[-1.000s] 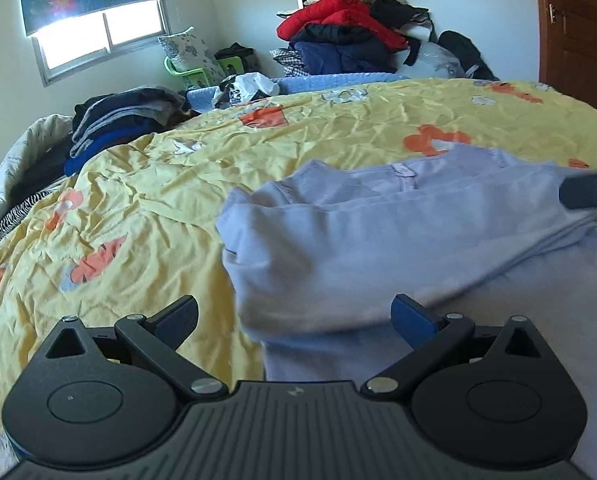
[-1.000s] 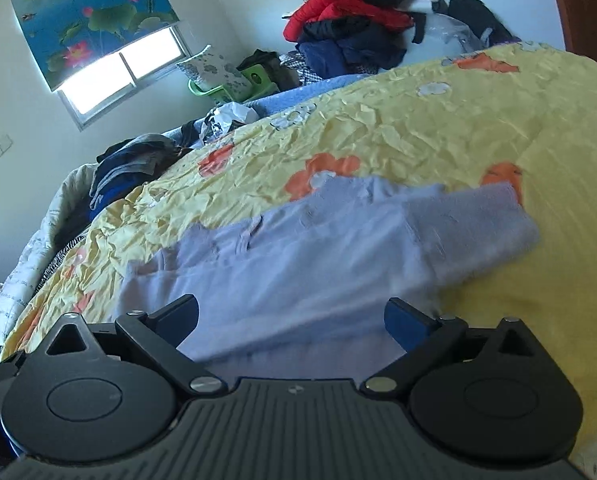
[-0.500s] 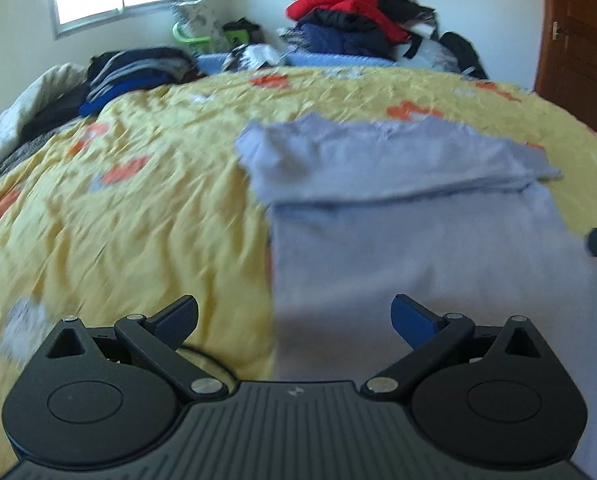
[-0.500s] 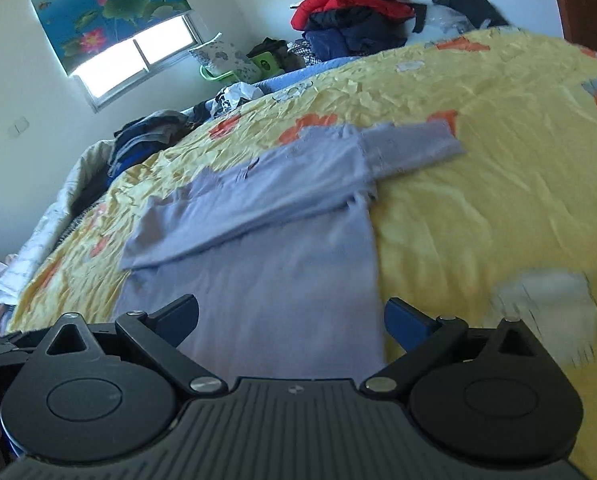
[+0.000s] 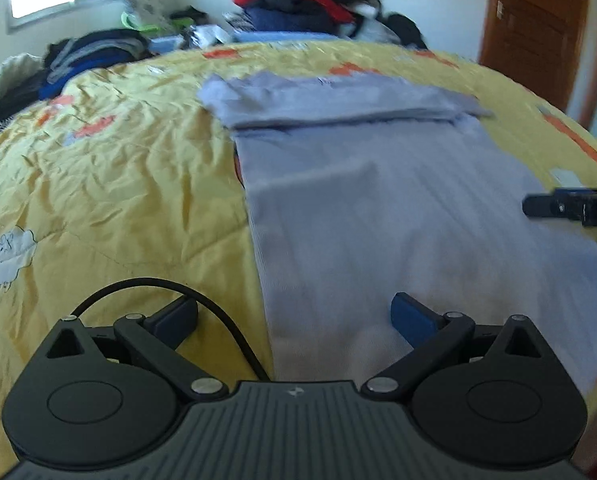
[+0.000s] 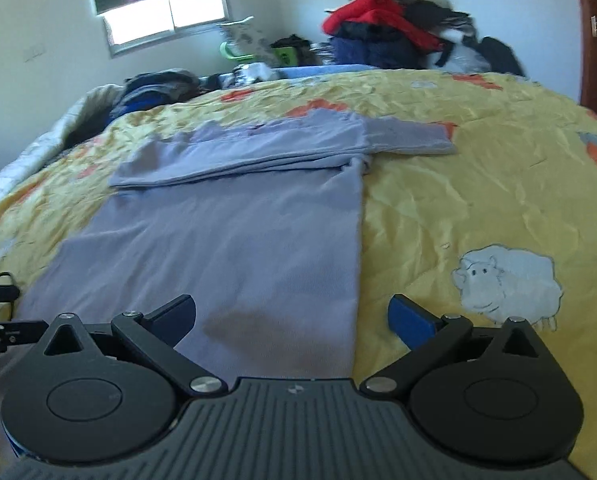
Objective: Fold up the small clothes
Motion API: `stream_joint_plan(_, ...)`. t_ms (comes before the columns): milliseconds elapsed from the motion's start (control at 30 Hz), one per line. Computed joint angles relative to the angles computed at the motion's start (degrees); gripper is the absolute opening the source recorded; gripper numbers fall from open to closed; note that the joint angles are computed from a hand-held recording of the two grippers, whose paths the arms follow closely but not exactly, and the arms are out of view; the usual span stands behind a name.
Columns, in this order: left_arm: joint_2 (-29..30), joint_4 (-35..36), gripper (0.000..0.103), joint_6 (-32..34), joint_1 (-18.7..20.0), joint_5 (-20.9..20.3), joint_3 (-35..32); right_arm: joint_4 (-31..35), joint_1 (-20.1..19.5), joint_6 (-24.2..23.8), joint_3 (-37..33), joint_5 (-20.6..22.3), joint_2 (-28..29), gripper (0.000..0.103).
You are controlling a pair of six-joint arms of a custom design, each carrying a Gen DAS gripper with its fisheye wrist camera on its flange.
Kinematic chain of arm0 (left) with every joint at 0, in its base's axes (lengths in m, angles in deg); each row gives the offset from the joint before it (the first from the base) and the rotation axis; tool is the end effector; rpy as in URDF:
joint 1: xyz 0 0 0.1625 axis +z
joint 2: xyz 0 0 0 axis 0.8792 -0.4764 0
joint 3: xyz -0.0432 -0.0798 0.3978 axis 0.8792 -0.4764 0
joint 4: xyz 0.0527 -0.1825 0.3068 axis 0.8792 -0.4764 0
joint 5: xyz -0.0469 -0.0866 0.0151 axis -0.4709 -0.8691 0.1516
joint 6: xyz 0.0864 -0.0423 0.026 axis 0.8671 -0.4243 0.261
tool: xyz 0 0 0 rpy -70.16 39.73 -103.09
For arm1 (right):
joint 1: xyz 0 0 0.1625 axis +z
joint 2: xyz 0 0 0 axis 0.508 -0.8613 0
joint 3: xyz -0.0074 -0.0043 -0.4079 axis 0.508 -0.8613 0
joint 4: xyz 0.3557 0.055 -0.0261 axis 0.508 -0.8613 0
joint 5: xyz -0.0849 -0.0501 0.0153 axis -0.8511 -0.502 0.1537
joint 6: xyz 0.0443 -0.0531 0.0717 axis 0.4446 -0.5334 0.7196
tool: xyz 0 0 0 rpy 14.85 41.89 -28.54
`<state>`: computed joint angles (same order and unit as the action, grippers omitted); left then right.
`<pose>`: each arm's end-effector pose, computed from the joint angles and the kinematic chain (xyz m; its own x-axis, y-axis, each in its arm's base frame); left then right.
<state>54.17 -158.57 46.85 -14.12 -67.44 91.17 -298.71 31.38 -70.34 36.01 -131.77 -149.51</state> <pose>-0.2360 -0.5444 -0.0433 -0.6503 0.4494 -0.6125 0.7165 0.6308 -0.2980 -0.1064 -0.5009 0.2614 -0.8352 0.0171 0.5497 -0.4370 0.5862 -0.6821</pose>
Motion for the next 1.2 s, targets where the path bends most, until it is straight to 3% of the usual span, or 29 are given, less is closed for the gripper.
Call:
stream_joint_plan(100,-2.98,1.1,0.103,-2.49,0.58,-2.8,3.0,3.68,-2.42,-0.18,2.16,4.77,-3.27,0.101)
stream_joint_plan(267,-7.99,3.01,0.103,-4.89,1.78,-11.9,8.18,10.42,-4.98,-4.15,6.58,6.91,-9.87,0.099)
stream_joint_plan(367,-8.73,3.27,0.103,-5.77,1.49,-12.49,9.33,16.97,-6.86,-3.75,7.79,8.76,-14.42,0.09)
stream_joint_plan(500,-8.35,-0.95,0.103,-7.7,-0.79,-6.31,11.23,20.74,-8.26,-4.39,9.46,10.08,-18.14,0.086)
stream_joint_plan(600,-6.72,-6.27,0.103,-5.36,-4.86,6.26,12.75,20.25,-8.31,-6.22,10.77,9.38,-18.8,0.086)
stream_joint_plan(667,-6.44,-8.52,0.103,-1.01,-6.46,9.36,13.28,21.18,-8.36,-6.88,11.0,9.09,-18.92,0.086)
stream_joint_plan(700,-7.64,-6.79,0.103,-0.57,-6.48,7.32,13.52,21.98,-8.39,-7.08,11.06,9.01,-19.03,0.088)
stream_joint_plan(767,-10.27,-2.38,0.103,-0.72,-4.92,-1.77,13.18,23.31,-8.33,-7.74,11.22,9.12,-19.5,0.088)
stream_joint_plan(833,-10.98,2.38,0.103,-1.64,-3.36,-7.99,11.5,26.08,-8.46,-7.99,11.14,9.42,-20.72,0.086)
stream_joint_plan(867,-10.47,4.43,0.103,-2.28,-2.97,-8.6,10.38,27.46,-8.63,-8.02,11.16,9.64,-21.49,0.085)
stream_joint_plan(967,-8.12,6.93,0.103,-4.53,-2.81,-4.5,8.4,28.92,-8.9,-8.48,11.34,9.23,-22.73,0.083)
stream_joint_plan(1067,-8.82,11.03,0.103,-9.05,-0.3,-8.79,7.38,30.1,-9.42,-9.07,11.63,9.17,-23.62,0.078)
stream_joint_plan(1200,-9.99,11.95,0.103,-9.36,0.2,-9.87,8.14,36.84,-10.74,-8.81,10.69,11.51,-25.72,0.066)
